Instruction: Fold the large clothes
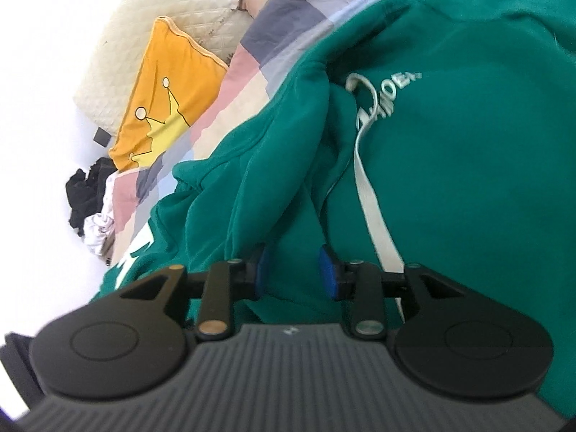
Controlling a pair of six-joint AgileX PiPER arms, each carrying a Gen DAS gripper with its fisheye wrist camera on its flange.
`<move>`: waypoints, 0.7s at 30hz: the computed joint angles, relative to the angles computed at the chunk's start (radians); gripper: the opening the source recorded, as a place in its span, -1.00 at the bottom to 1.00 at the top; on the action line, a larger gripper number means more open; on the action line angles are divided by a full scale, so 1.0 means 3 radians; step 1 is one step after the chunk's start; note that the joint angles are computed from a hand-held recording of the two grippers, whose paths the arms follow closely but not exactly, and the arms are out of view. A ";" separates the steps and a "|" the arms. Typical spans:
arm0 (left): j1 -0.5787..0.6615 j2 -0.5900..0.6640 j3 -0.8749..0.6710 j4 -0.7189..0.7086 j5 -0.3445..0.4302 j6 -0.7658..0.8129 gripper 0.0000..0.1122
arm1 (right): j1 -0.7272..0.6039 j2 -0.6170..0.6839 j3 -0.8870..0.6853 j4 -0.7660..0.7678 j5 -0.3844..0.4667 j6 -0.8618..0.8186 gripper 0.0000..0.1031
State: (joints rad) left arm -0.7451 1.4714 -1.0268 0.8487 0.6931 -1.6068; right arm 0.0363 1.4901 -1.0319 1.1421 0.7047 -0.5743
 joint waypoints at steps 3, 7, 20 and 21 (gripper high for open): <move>0.0250 -0.0175 0.0222 -0.0103 -0.0349 -0.0197 -0.90 | 0.0099 -0.0056 0.0025 -0.0169 -0.0262 0.0072 0.09; 0.0549 -0.0456 0.0536 -0.0128 -0.0782 -0.0540 -0.92 | 0.0114 0.0037 0.0052 -0.0088 -0.0265 -0.0035 0.14; 0.1093 -0.0764 0.0969 -0.0501 -0.1549 -0.0673 -0.92 | -0.0038 0.0293 0.0118 0.0506 0.0286 -0.0481 -0.44; 0.1098 -0.0783 0.0988 -0.0523 -0.1569 -0.0688 -0.92 | -0.0071 0.0283 0.0092 0.0460 0.0334 -0.0428 -0.61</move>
